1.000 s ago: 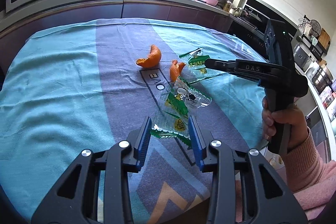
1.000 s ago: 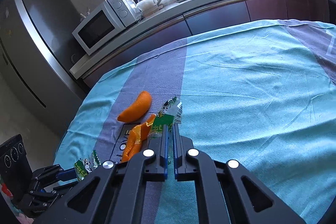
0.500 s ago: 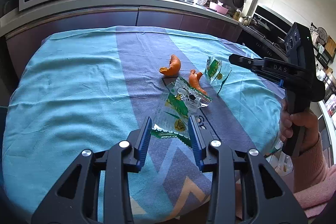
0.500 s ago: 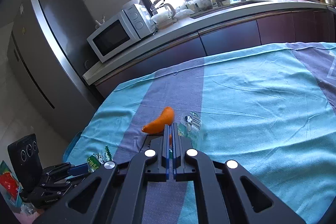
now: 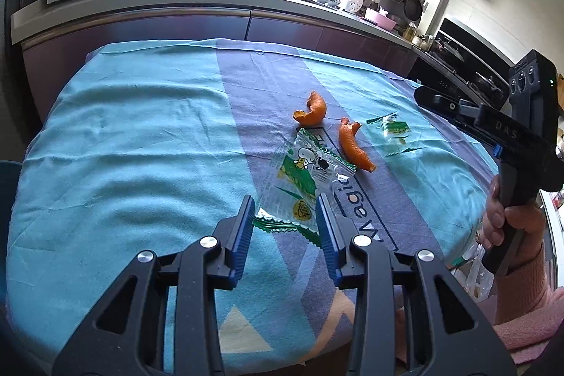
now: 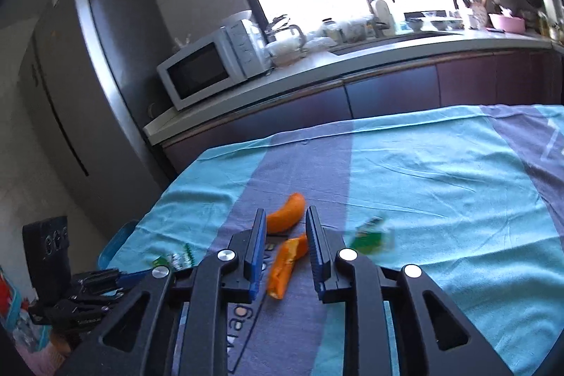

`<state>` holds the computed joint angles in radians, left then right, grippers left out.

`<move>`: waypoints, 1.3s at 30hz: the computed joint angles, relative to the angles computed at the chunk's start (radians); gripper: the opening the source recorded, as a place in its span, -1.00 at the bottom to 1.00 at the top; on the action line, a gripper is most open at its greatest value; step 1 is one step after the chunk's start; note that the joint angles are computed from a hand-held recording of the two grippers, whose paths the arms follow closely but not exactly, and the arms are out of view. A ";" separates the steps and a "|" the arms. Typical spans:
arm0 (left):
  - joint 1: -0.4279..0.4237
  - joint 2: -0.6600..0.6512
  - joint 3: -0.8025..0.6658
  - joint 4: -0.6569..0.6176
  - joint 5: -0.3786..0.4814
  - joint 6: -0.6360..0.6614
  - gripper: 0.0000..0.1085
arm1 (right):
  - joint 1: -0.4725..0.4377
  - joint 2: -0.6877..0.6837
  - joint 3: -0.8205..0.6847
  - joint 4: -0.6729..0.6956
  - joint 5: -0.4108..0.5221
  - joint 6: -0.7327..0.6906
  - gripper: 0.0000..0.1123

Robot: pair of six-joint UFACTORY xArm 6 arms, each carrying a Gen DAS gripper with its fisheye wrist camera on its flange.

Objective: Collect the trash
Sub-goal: 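Grasp the green-printed clear wrapper with the left tool while the right tool grasps an orange peel, then carry the clear wrapper and orange peel to the teal bin and open both tools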

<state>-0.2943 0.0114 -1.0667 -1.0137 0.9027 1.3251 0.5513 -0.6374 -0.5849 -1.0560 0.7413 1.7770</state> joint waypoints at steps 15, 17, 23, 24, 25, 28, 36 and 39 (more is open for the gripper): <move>0.053 0.012 -0.009 -0.011 -0.010 -0.020 -0.34 | -0.113 0.200 -0.029 0.177 -0.153 -0.087 -0.74; 0.065 0.021 -0.019 -0.012 -0.010 -0.022 -0.34 | -0.101 0.196 -0.035 0.154 -0.150 -0.070 -0.74; 0.102 0.024 -0.032 -0.025 -0.015 -0.016 -0.34 | -0.072 0.225 -0.097 0.078 -0.184 -0.068 -0.75; 0.110 0.024 -0.034 -0.028 -0.017 -0.015 -0.34 | -0.070 0.236 -0.112 0.063 -0.202 -0.072 -0.75; 0.116 0.023 -0.037 -0.029 -0.017 -0.016 -0.34 | -0.069 0.253 -0.131 0.050 -0.225 -0.077 -0.75; 0.138 0.024 -0.045 -0.036 -0.025 -0.017 -0.34 | -0.069 0.316 -0.194 0.028 -0.282 -0.109 -0.75; 0.205 0.033 -0.074 -0.053 -0.037 -0.030 -0.34 | -0.076 0.501 -0.366 0.066 -0.429 -0.254 -0.75; 0.233 0.037 -0.082 -0.060 -0.041 -0.034 -0.34 | -0.066 0.560 -0.425 0.113 -0.452 -0.323 -0.75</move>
<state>-0.0611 0.0480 -1.1490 -1.0739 0.8614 1.2916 0.4852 -0.0770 -1.0100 -0.9429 0.2894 1.4539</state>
